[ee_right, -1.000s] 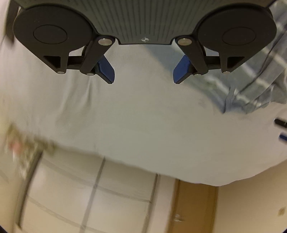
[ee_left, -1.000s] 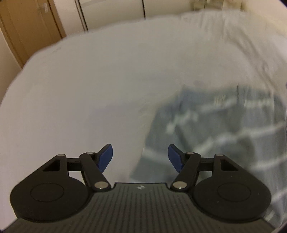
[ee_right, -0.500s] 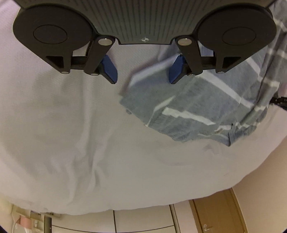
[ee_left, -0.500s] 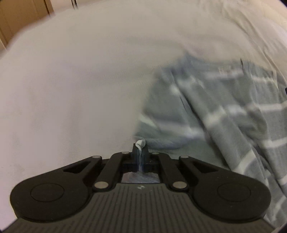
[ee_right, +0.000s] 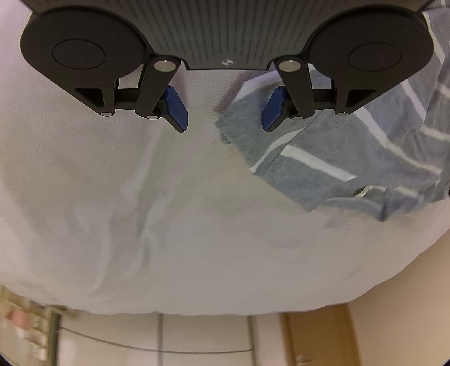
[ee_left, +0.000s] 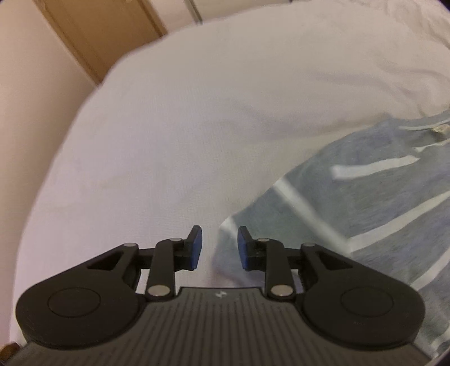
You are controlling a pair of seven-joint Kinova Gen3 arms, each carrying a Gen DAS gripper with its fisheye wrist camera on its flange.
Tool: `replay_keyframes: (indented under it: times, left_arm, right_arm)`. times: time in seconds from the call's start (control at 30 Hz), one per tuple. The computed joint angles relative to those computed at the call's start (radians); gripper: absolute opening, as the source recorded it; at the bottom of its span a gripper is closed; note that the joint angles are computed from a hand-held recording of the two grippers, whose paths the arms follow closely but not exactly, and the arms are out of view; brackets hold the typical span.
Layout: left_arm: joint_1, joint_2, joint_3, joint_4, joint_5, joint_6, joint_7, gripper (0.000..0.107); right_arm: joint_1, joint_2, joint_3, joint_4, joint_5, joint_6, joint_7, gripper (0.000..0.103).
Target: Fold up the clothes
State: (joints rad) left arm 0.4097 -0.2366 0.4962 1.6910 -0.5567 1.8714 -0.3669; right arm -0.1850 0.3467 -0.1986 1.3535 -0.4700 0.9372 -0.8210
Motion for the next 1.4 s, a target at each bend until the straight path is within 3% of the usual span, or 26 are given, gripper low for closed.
replay_keyframes:
  times: [0.07,0.13,0.2,0.3,0.4,0.47,0.53,0.6,0.7,0.73,0.77,0.9,1.0,1.13,1.33,1.37,1.4]
  left_arm:
    - [-0.030,0.027,0.093,-0.045,-0.033,-0.005,-0.025,0.023]
    - [-0.092,0.038,0.185,-0.091,-0.046,-0.072,-0.102,0.026]
    - [-0.120,0.079,0.259,-0.159,-0.056,-0.153,-0.184,0.030]
    - [-0.136,0.197,0.337,-0.262,-0.108,-0.275,-0.306,0.035]
    - [-0.211,0.318,0.475,-0.340,-0.170,-0.397,-0.428,0.041]
    - [-0.245,0.409,0.549,-0.373,-0.212,-0.479,-0.509,0.046]
    - [-0.228,0.500,0.557,-0.407,-0.245,-0.552,-0.590,0.048]
    - [-0.167,0.579,0.491,-0.449,-0.244,-0.582,-0.672,0.048]
    - [-0.105,0.671,0.360,-0.556,-0.141,-0.577,-0.783,0.045]
    - [-0.105,0.690,0.339,-0.578,-0.101,-0.574,-0.798,0.019]
    - [-0.118,0.691,0.328,-0.581,-0.060,-0.580,-0.798,0.002]
    - [-0.155,0.549,0.206,-0.468,0.103,-0.717,-0.842,0.002]
    - [-0.134,0.430,0.069,-0.370,0.217,-0.815,-0.921,0.002]
    - [-0.040,0.368,-0.116,-0.329,0.329,-0.865,-0.987,0.002]
    - [0.183,0.369,-0.393,-0.329,0.421,-0.919,-1.046,0.002]
    - [0.223,0.367,-0.439,-0.328,0.434,-0.928,-1.053,0.002]
    - [0.258,0.367,-0.482,-0.328,0.449,-0.934,-1.066,0.002]
  right_arm:
    - [0.004,0.040,-0.010,-0.060,-0.003,0.075,-0.002,0.060]
    - [-0.009,0.061,0.002,-0.104,-0.001,0.138,-0.052,0.047]
    - [-0.019,0.076,0.013,-0.142,-0.003,0.194,-0.101,0.043]
    - [0.034,0.047,0.003,-0.119,-0.107,0.261,-0.101,0.044]
    - [0.124,0.019,-0.058,-0.078,-0.190,0.377,0.001,0.045]
    - [0.118,-0.028,-0.019,-0.021,-0.200,0.399,0.054,0.045]
    - [0.119,-0.069,0.014,0.044,-0.201,0.380,0.066,0.045]
    - [0.123,-0.105,0.046,0.107,-0.201,0.350,0.058,0.047]
    - [0.147,-0.129,0.083,0.178,-0.244,0.305,0.034,0.048]
    - [0.153,-0.133,0.089,0.194,-0.258,0.292,0.033,0.048]
    - [0.157,-0.129,0.091,0.199,-0.270,0.288,0.041,0.049]
    - [0.177,-0.109,0.093,0.215,-0.321,0.278,0.071,0.050]
    - [0.188,-0.070,0.081,0.222,-0.385,0.273,0.080,0.050]
    - [0.195,0.001,0.067,0.221,-0.441,0.279,0.027,0.052]
    - [0.252,0.085,0.040,0.217,-0.540,0.363,-0.055,0.051]
    - [0.256,0.090,0.039,0.213,-0.539,0.377,-0.063,0.040]
    - [0.259,0.092,0.039,0.211,-0.537,0.387,-0.070,0.016]
